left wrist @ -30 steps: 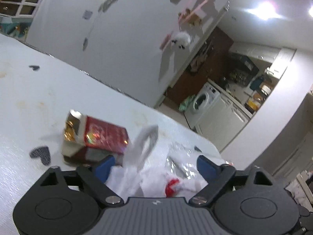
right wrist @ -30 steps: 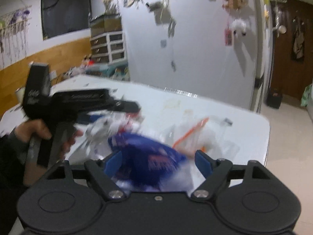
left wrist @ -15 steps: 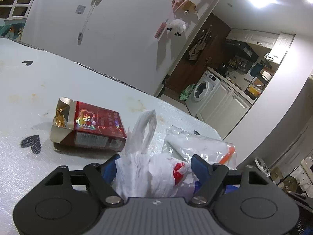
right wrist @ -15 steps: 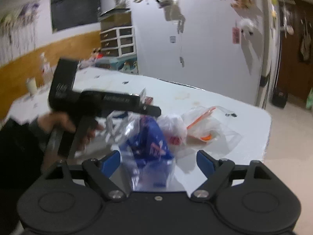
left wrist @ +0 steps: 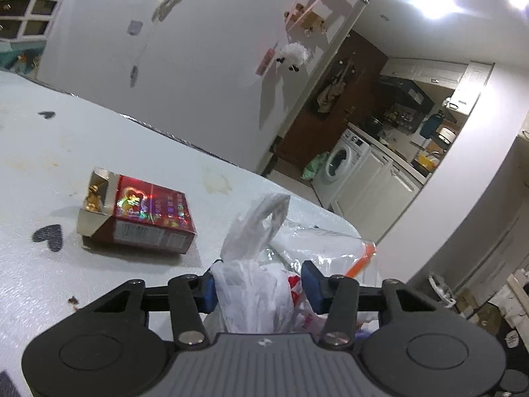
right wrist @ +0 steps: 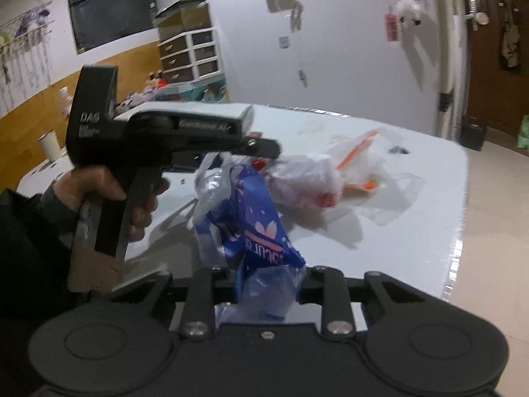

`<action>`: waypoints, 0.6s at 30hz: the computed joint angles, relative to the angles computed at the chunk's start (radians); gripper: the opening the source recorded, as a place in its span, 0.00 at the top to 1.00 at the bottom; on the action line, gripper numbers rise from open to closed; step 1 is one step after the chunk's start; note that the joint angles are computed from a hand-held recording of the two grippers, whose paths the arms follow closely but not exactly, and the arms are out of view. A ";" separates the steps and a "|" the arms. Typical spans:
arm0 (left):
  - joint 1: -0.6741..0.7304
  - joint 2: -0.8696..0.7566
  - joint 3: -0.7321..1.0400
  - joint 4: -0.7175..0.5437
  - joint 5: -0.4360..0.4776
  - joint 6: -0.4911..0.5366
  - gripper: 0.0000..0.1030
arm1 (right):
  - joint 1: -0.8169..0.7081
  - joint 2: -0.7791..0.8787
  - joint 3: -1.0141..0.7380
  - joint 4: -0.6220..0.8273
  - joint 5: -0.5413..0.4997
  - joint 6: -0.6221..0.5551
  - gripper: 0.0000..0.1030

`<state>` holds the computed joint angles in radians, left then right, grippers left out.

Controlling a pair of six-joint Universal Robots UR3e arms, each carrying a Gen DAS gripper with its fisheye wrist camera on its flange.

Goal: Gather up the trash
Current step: 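Grasp the blue plastic bag with the right tool while the left tool grasps the white bag, then carry the blue and white bags over the wastebasket with both tools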

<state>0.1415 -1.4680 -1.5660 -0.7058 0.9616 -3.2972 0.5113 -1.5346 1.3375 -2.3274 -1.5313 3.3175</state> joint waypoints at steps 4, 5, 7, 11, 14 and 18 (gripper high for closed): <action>-0.025 0.059 -0.038 0.022 0.066 -0.041 0.64 | 0.008 -0.058 0.034 0.005 -0.062 0.039 0.77; -0.034 0.081 -0.052 0.024 0.090 -0.046 0.64 | 0.011 -0.070 0.038 0.008 -0.079 0.049 0.78; -0.038 0.133 -0.087 0.017 0.107 -0.044 0.64 | 0.008 -0.099 0.062 0.003 -0.093 0.062 0.80; -0.061 0.209 -0.108 -0.018 0.154 -0.021 0.65 | 0.024 -0.132 0.086 0.004 -0.134 0.080 0.83; -0.091 0.281 -0.147 -0.012 0.212 -0.015 0.65 | 0.033 -0.160 0.112 0.001 -0.143 0.098 0.83; -0.171 0.359 -0.175 -0.028 0.348 0.007 0.65 | 0.061 -0.191 0.136 0.000 -0.175 0.116 0.84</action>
<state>-0.0296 -1.1094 -1.7409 -0.7334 1.3099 -3.2897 0.5721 -1.7259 1.4736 -2.3273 -1.7067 3.4332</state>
